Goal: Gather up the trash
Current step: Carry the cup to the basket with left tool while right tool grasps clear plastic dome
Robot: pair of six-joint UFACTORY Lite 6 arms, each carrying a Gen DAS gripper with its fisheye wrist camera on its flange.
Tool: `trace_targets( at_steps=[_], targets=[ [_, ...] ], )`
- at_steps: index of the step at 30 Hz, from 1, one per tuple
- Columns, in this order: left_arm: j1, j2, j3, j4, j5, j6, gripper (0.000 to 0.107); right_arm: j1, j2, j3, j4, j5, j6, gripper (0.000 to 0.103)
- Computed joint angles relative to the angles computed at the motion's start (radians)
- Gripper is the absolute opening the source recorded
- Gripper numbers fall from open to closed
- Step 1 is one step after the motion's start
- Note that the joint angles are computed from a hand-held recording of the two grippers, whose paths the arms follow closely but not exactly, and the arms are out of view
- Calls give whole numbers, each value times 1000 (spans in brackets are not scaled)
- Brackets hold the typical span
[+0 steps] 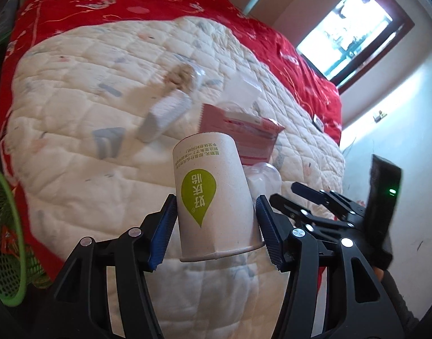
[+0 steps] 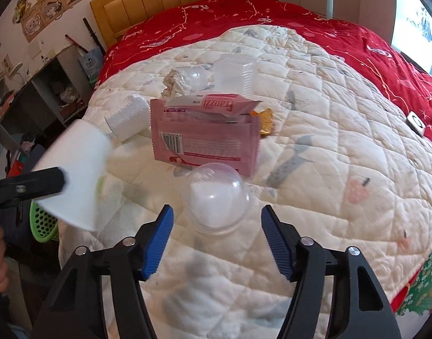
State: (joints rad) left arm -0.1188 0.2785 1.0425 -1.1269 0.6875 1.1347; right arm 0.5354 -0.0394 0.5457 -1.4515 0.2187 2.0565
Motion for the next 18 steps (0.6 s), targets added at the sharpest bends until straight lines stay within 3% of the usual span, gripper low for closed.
trace_targets(
  at_steps=[10,18],
  targets=[
    [264,-74,-41,23,89,78,56,19,199,144,7,46,-27,57],
    [462,-58,-8,71,126,124,56,10,248,183,23,60,-38,54]
  ],
)
